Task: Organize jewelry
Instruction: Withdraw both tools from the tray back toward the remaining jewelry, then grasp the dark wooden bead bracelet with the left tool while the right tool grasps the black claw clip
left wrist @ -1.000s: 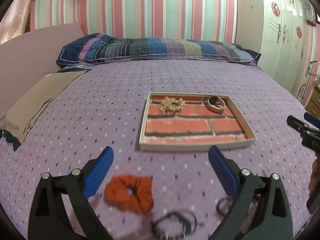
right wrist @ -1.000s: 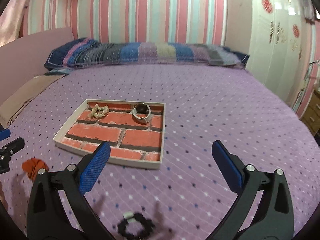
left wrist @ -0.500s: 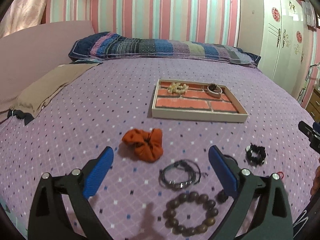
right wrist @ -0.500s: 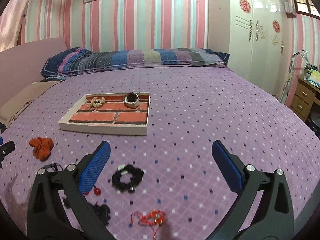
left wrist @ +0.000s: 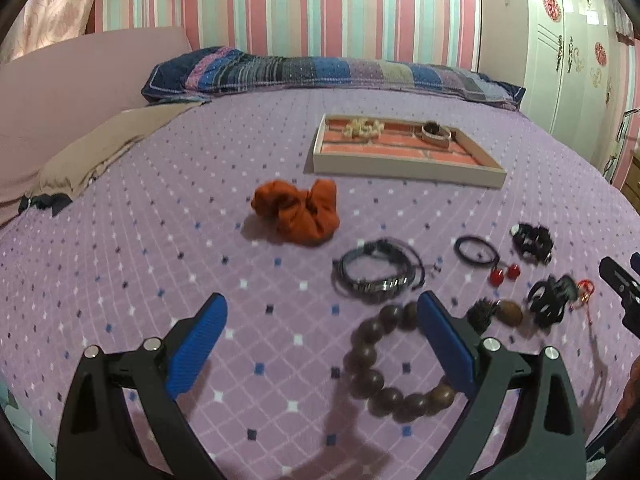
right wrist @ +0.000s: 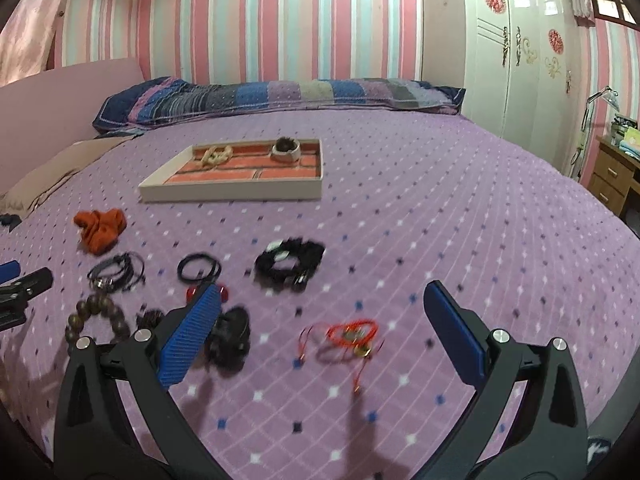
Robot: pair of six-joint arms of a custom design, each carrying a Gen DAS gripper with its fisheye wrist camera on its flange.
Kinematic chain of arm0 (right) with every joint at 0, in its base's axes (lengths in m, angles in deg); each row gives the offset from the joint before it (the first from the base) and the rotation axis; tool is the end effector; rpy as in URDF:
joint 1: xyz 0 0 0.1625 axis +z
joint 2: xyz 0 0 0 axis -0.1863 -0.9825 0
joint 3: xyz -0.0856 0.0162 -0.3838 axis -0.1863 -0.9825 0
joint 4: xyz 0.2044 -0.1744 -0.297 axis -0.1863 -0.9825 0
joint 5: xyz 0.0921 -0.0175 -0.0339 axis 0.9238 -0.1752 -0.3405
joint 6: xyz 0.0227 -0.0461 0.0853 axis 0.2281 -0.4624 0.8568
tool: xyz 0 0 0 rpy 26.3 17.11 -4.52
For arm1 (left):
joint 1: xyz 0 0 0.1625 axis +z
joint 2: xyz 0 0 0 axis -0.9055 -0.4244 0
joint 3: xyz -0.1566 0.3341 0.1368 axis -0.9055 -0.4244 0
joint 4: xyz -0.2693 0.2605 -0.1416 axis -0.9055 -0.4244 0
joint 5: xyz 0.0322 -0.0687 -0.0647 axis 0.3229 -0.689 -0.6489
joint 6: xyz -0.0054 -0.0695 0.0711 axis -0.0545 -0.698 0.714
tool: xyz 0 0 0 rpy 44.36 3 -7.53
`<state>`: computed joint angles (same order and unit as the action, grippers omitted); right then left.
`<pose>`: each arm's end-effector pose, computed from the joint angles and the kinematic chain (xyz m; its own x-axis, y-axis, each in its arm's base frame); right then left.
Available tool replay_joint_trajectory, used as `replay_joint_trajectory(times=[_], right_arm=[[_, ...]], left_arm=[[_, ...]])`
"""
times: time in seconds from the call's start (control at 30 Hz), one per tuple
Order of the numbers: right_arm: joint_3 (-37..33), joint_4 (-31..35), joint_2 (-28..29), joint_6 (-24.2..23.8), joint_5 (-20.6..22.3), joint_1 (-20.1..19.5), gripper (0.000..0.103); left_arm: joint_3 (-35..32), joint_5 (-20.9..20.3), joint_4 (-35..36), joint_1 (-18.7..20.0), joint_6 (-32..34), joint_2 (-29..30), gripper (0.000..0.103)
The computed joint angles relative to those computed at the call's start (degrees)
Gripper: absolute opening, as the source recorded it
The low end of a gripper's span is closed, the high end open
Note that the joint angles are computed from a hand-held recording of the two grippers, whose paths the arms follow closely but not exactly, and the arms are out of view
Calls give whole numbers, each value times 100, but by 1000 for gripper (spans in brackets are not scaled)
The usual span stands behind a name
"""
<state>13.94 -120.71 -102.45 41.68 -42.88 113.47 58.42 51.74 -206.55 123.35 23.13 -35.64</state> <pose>0.2719 -0.7418 0.1029 -0.6328 -0.4062 0.6592 -0.7592 0.4930 -0.4250 -0.1097 -0.6146 0.2700 -0.6309 -0.4369 -0.6411 0.3400 0.5871 -0.7346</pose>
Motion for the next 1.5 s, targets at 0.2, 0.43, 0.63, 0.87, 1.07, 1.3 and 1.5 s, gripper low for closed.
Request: replay_joint_trajectory(times=[0.2, 0.43, 0.63, 0.87, 1.07, 1.3, 1.5], right_arm=[[400, -408, 23, -176, 58, -51, 99], [537, -811, 181, -465, 46, -59, 99], [468, -856, 308, -572, -40, -26, 98], [244, -560, 437, -477, -111, -2, 88], [-5, -115, 503, -193, -143, -15, 76], [-110, 31, 558, -173, -153, 7, 72], [-215, 245, 592, -103, -162, 12, 68]], left_arm=[[76, -32, -230, 113, 149, 168, 94], [177, -153, -337, 225, 125, 194, 94], [199, -282, -237, 301, 59, 169, 94], [156, -430, 78, 402, -149, 126, 94], [111, -506, 26, 453, -81, 143, 94], [70, -625, 97, 495, -56, 147, 94], [0, -692, 169, 519, -13, 175, 92]])
